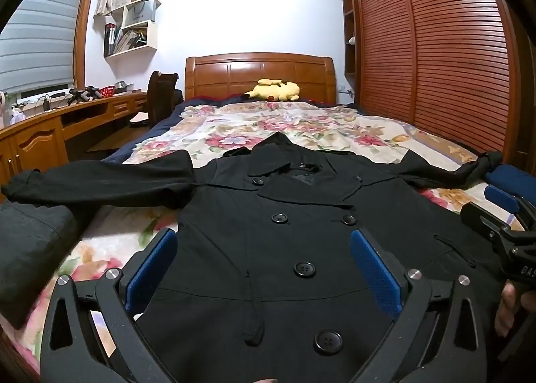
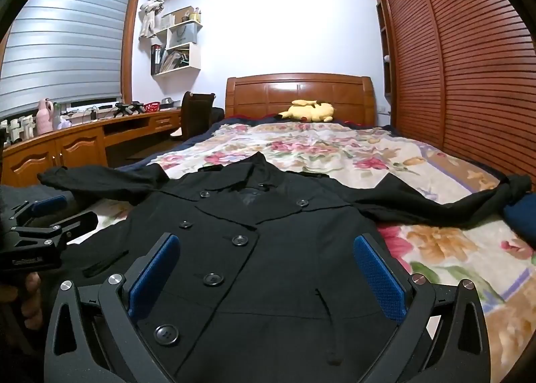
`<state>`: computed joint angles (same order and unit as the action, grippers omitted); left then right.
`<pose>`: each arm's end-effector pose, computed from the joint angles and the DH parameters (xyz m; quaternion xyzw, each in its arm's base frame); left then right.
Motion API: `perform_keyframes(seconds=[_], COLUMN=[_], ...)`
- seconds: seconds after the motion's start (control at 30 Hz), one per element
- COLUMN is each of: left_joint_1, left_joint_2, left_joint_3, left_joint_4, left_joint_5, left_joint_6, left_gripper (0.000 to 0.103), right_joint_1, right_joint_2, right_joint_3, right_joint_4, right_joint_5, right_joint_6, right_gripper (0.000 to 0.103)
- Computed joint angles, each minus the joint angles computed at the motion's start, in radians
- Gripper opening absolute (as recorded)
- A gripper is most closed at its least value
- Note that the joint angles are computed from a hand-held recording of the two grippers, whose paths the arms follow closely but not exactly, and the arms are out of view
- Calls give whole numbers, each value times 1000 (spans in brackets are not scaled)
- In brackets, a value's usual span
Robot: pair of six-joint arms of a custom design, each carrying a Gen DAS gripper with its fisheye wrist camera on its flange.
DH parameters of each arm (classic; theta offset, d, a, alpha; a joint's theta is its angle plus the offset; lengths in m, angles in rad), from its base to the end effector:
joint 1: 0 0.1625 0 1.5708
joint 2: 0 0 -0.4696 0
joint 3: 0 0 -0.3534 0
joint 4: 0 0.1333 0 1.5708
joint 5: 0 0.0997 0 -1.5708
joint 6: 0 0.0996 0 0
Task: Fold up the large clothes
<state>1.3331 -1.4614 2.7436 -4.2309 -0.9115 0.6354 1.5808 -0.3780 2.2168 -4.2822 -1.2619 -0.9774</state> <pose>0.1304 -0.2870 0.3733 0.1223 0.7489 -0.5403 0.3638 0.1684 -0.4780 0.0104 0.4816 -0.7578 0.4345 0.0708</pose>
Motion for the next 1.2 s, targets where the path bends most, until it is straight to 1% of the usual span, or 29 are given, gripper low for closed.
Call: perform_keyframes(seconds=[0.2, 0.23, 0.3, 1.1, 1.2], left_joint_1=[3, -13, -12, -12, -4], left_joint_2=[-18, 9, 18, 4, -9], left_joint_3=[-4, 14, 21, 19, 12], left_joint_4=[13, -32, -54, -43, -21], left_joint_5=[-4, 11, 7, 9, 2], left_joint_6=[8, 9, 13, 24, 23], left_gripper=[103, 103, 103, 103, 103], right_joint_1=[-6, -7, -8, -8, -7], right_joint_2=[0, 0, 1, 2, 2], right_joint_3=[5, 5, 6, 7, 4], right_joint_4=[-6, -6, -8, -13, -10], right_joint_5=[8, 9, 10, 13, 12], right_joint_6=[0, 0, 2, 3, 4], right_gripper=[103, 103, 103, 103, 103])
